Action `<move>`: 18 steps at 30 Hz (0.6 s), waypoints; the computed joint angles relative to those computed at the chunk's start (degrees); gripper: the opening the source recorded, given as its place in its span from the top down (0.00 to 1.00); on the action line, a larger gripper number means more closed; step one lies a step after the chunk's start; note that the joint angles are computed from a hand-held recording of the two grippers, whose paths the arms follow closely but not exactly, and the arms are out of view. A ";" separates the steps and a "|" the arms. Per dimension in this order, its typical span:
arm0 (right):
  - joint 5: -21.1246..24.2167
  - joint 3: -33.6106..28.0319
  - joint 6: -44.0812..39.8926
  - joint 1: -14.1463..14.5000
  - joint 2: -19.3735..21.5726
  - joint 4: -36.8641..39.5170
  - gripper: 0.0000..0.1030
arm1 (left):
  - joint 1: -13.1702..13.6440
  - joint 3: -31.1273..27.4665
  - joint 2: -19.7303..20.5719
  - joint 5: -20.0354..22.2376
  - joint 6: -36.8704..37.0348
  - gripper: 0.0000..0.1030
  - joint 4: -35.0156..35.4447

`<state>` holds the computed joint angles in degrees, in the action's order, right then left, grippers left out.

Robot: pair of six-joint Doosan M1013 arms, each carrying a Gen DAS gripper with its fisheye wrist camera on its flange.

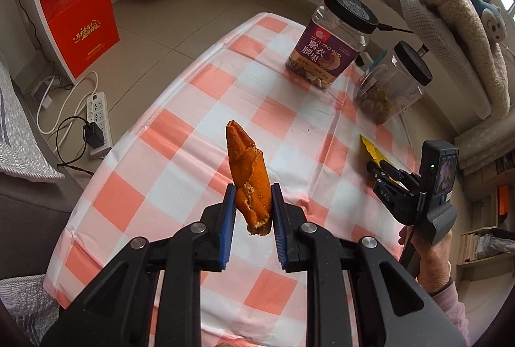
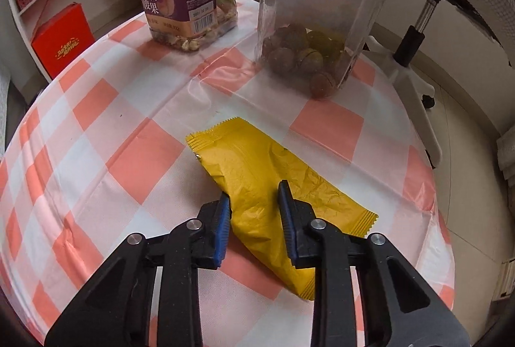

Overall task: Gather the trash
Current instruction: 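Carry the yellow packet and orange peel over the bin and release both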

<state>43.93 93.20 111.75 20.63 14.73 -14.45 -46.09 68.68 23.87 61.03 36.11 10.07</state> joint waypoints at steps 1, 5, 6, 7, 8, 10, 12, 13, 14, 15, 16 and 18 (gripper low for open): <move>-0.35 0.31 0.46 -0.20 -0.45 1.53 0.83 | 0.03 0.21 -0.20 -0.19 -0.26 0.79 0.15; -1.33 1.84 2.97 -0.28 -2.34 6.32 0.94 | 0.10 1.12 -1.18 -1.02 -1.37 0.79 0.66; -1.52 2.14 3.17 -0.16 -2.75 7.21 0.96 | 0.11 1.41 -1.49 -1.33 -1.65 0.79 0.80; -1.78 2.25 3.07 -0.10 -2.89 7.92 0.96 | 0.05 1.73 -1.82 -1.65 -2.01 0.79 1.07; -1.92 2.51 3.18 0.21 -3.33 8.27 0.97 | 0.04 2.05 -2.15 -1.98 -2.33 0.79 1.28; -2.32 2.81 3.20 0.91 -4.10 9.00 0.98 | 0.09 2.77 -2.84 -2.74 -2.96 0.79 1.46; -2.83 3.13 3.16 1.76 -5.04 9.79 0.98 | 0.16 3.39 -3.39 -3.45 -3.55 0.79 1.12; -3.07 3.29 3.32 2.27 -5.55 9.76 0.98 | 0.19 3.65 -3.64 -3.88 -3.59 0.79 0.81; -3.29 3.39 3.27 2.73 -6.01 10.01 0.98 | 0.18 3.84 -3.84 -4.26 -3.58 0.79 0.67; -3.49 3.44 3.20 3.19 -6.49 10.39 0.98 | 0.07 4.03 -4.06 -4.56 -3.65 0.79 0.81; -3.75 3.48 3.16 3.62 -6.96 10.80 0.98 | -0.06 4.22 -4.27 -4.81 -3.69 0.79 1.05; -4.43 3.84 3.85 4.55 -8.19 10.92 0.98 | -0.31 4.55 -4.67 -5.29 -3.61 0.79 1.31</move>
<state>39.50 97.04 115.60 25.18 6.55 -3.53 -46.40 73.22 19.20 55.74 32.50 11.38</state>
